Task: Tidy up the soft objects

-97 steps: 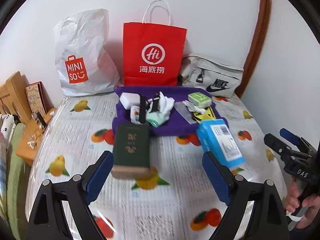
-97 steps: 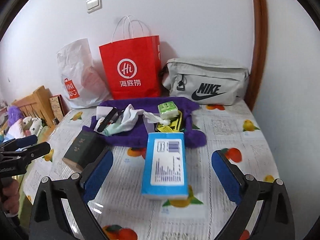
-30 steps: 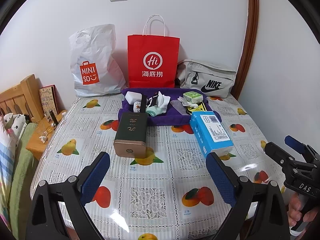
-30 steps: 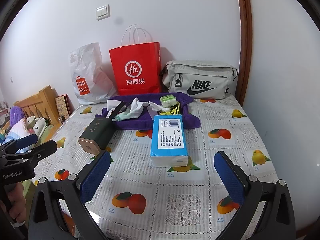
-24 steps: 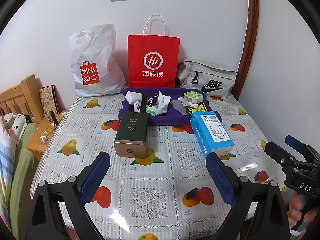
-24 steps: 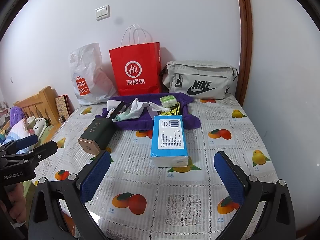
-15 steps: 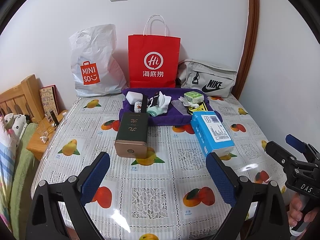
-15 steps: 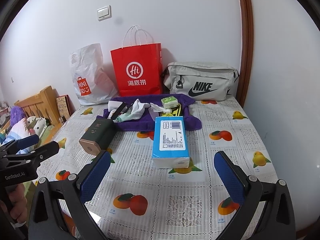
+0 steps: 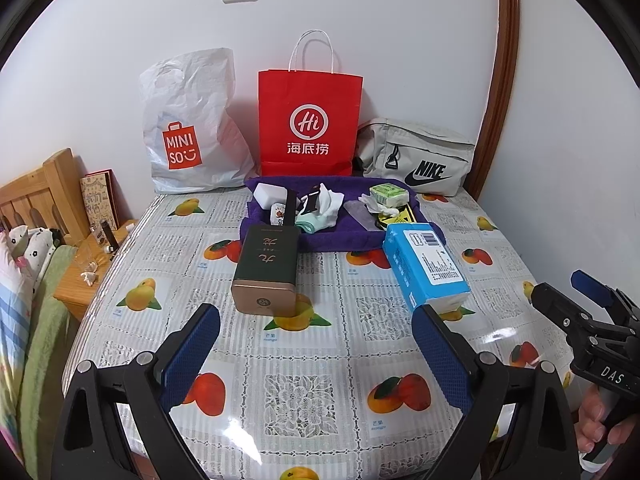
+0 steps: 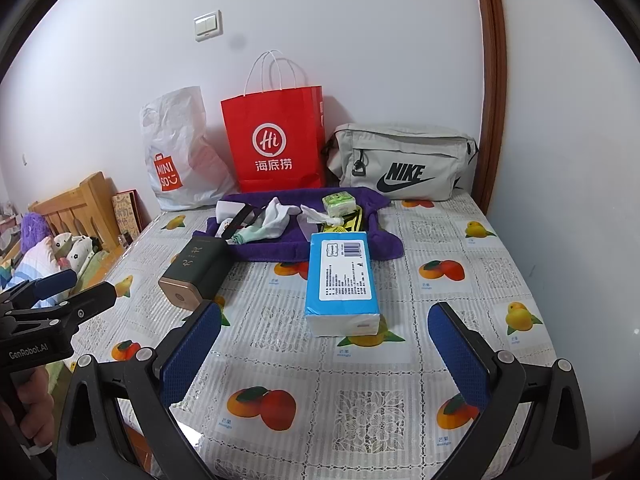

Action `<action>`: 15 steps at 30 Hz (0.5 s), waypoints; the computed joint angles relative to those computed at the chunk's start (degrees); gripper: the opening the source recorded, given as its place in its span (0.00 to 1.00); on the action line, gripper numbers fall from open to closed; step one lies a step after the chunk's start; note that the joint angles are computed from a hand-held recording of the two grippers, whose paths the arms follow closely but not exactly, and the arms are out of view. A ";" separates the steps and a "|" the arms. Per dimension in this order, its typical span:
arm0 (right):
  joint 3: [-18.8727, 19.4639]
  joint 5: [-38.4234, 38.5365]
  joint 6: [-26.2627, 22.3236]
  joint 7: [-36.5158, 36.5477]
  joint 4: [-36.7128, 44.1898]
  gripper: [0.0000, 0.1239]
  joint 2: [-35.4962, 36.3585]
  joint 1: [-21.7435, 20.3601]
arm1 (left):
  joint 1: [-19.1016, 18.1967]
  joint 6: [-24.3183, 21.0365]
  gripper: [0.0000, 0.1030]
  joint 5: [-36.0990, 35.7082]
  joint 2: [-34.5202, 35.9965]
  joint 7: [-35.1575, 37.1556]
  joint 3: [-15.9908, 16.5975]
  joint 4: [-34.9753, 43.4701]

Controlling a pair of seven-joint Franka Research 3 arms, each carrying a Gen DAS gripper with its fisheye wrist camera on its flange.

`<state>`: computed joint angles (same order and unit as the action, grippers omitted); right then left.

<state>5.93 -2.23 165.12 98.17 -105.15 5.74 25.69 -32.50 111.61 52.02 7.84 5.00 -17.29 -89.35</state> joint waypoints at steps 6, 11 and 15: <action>-0.03 -0.17 -0.07 0.13 -0.06 0.82 -0.07 0.02 | 0.15 -0.01 0.94 -0.12 -0.32 0.09 -0.07 -0.29; -0.04 -0.17 0.18 0.33 -0.19 0.82 -0.11 0.02 | 0.36 0.11 0.94 -0.31 -0.81 0.04 -0.08 -0.84; -0.10 -0.46 0.23 0.81 -0.31 0.82 -0.14 0.08 | 0.39 0.08 0.94 -0.17 -0.55 -0.02 -0.19 -0.62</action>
